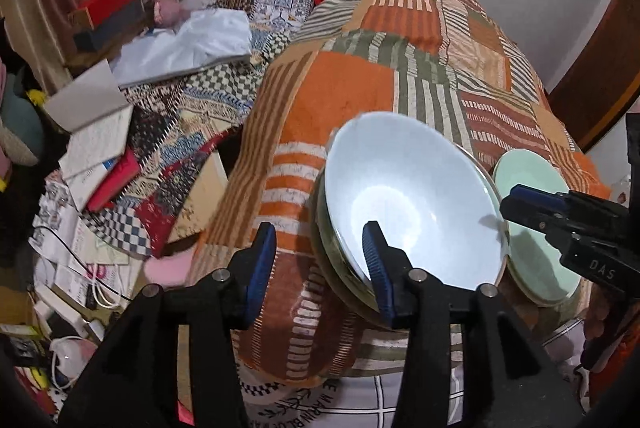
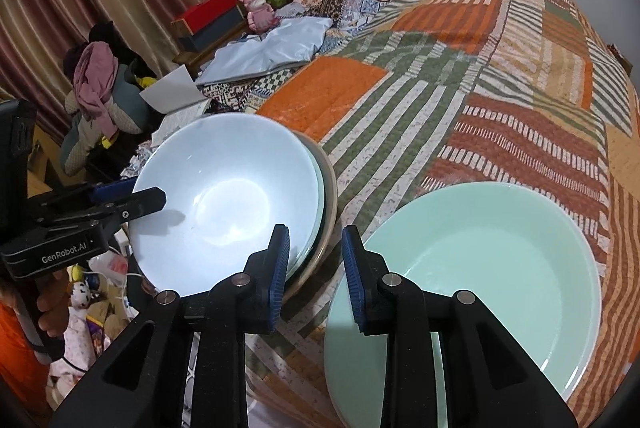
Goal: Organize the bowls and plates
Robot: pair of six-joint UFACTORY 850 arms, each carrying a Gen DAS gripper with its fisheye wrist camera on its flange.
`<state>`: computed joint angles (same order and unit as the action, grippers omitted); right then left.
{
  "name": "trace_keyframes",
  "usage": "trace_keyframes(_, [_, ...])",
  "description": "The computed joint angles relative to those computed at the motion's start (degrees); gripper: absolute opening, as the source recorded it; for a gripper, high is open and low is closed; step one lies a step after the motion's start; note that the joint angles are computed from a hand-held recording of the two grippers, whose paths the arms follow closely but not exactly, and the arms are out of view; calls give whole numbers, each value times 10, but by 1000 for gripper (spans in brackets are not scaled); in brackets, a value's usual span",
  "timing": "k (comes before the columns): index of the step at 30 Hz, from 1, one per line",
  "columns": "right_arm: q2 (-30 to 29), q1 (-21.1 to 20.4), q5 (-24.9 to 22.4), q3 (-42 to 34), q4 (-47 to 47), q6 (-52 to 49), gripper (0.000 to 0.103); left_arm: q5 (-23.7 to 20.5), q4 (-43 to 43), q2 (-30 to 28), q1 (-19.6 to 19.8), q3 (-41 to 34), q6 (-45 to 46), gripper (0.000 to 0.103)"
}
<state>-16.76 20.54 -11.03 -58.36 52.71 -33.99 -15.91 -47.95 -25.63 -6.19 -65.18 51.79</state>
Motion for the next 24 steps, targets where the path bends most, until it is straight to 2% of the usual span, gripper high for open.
trace_keyframes(7, [-18,3,-17,-14,-32,31,26,-46,-23,-30,9,-15,3,46])
trace_keyframes(11, [-27,6,-24,-22,-40,39,28,-57,-38,-37,9,-18,17,46])
trace_keyframes(16, [-39,8,-32,-31,-39,40,30,-71,-6,-57,2,-33,-16,47])
trace_keyframes(22, [-48,9,-28,-37,-41,42,33,-61,-39,-59,-4,-29,26,47])
trace_keyframes(24, [-49,14,-19,-39,-77,74,33,-57,-46,-59,-4,-27,32,45])
